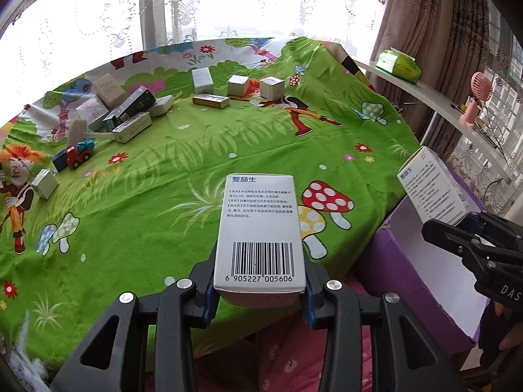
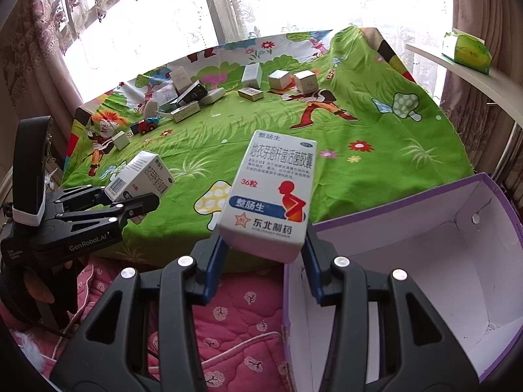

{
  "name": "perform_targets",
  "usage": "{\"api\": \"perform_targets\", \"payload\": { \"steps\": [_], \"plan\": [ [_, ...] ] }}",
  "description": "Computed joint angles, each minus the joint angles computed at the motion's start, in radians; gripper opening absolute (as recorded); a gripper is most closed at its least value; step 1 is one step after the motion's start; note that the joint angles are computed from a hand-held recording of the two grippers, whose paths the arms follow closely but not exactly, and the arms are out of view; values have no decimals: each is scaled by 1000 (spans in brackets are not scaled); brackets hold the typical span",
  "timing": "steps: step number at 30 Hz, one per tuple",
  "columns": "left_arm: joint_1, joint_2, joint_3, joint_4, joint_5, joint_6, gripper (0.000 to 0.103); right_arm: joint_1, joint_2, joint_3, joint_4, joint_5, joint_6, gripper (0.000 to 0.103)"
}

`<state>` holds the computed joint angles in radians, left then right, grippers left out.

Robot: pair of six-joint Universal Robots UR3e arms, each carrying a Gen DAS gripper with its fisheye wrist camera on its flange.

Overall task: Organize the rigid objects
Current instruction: 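Carry both held boxes toward the purple-rimmed storage box, then lower both boxes into the storage box and open both grippers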

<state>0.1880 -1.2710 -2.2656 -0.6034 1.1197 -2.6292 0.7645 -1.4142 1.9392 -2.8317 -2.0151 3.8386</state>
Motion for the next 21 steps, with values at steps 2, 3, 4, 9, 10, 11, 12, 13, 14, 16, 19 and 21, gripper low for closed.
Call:
{"api": "perform_targets", "payload": {
  "steps": [2, 3, 4, 9, 10, 11, 12, 13, 14, 16, 19, 21],
  "plan": [
    [-70, -10, 34, -20, 23, -11, 41, 6, -52, 57, 9, -27, 24, 47],
    [-116, -19, 47, -13, 40, -17, 41, 8, -78, 81, 22, -41, 37, 47],
    [-164, -31, 58, 1, 58, -22, 41, 12, -103, 104, 38, -59, 53, 47],
    [-393, -107, 108, 56, 129, -36, 41, 12, -239, 228, 112, -110, 141, 47],
    [-433, -126, 121, 64, 144, -39, 41, 10, -266, 248, 133, -117, 159, 47],
    [-470, -146, 136, 69, 156, -41, 41, 7, -292, 265, 157, -123, 177, 48],
    [-505, -168, 153, 70, 167, -43, 41, 3, -318, 281, 181, -130, 195, 48],
    [-537, -186, 168, 71, 175, -45, 41, -2, -344, 297, 206, -137, 212, 48],
    [-568, -204, 181, 74, 182, -47, 41, -10, -371, 312, 234, -145, 228, 48],
    [-622, -246, 211, 81, 189, -50, 41, -30, -431, 340, 295, -159, 260, 48],
    [-652, -271, 215, 94, 129, -17, 42, -72, -517, 361, 406, -163, 299, 48],
    [-633, -258, 202, 61, 46, 34, 49, -98, -557, 344, 521, -170, 344, 54]
  ]
}}
